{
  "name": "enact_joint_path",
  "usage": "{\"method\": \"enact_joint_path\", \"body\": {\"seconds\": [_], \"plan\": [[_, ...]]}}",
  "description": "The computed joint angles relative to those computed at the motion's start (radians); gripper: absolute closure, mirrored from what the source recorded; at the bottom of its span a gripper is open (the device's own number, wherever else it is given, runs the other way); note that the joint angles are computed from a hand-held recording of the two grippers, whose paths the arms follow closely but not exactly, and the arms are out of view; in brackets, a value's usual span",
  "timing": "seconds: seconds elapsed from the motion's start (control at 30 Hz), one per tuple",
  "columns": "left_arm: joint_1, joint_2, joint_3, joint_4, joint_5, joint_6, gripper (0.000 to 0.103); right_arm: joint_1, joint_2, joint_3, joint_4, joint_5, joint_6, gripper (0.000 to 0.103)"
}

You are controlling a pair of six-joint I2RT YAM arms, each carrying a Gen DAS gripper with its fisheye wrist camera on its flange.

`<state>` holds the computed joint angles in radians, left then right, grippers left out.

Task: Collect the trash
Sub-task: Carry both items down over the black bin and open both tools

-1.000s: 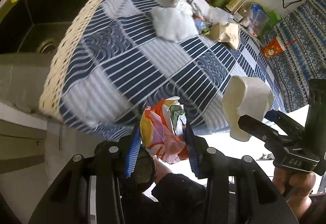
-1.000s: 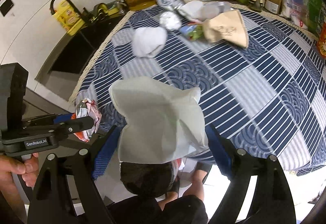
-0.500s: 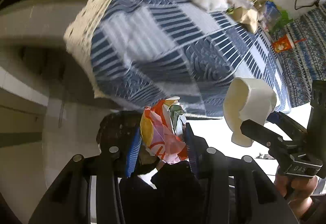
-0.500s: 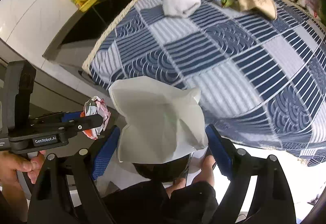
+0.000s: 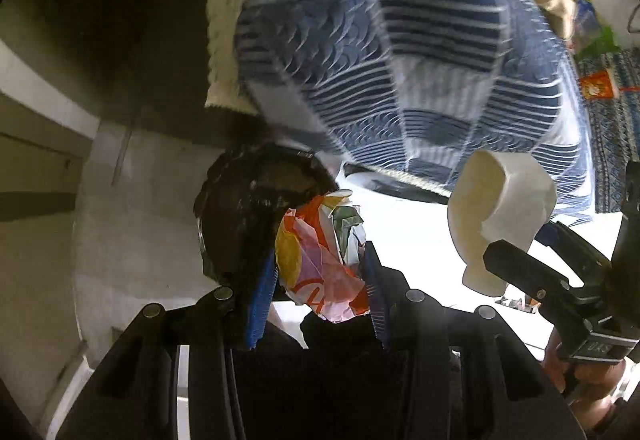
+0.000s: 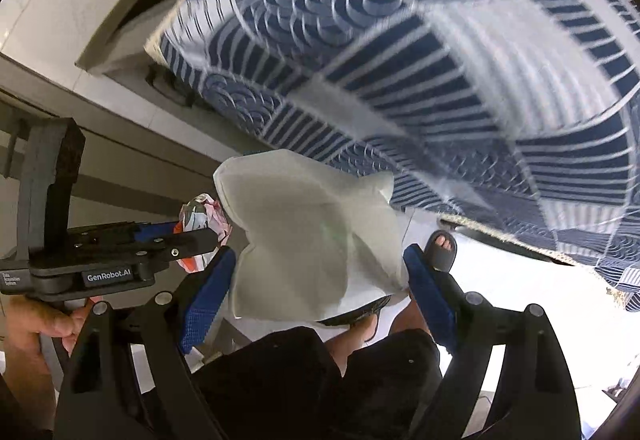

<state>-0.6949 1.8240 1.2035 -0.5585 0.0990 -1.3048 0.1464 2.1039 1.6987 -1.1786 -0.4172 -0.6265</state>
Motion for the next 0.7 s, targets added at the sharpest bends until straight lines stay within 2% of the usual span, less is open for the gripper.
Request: {"method": "enact_joint_path", "body": {"seconds": [0.3,0.7], "plan": [[0.0,0.054,-0.162,0.192,0.059,-0.082,0.062,0.041,0.093,-0.097,0.119,0.058,0.017,0.018],[-0.002,0.171,-0.216,0.34,0.102,-0.143,0.06,0.063,0.276,-0.105,0.249,0.083,0.009,0.018]]}}
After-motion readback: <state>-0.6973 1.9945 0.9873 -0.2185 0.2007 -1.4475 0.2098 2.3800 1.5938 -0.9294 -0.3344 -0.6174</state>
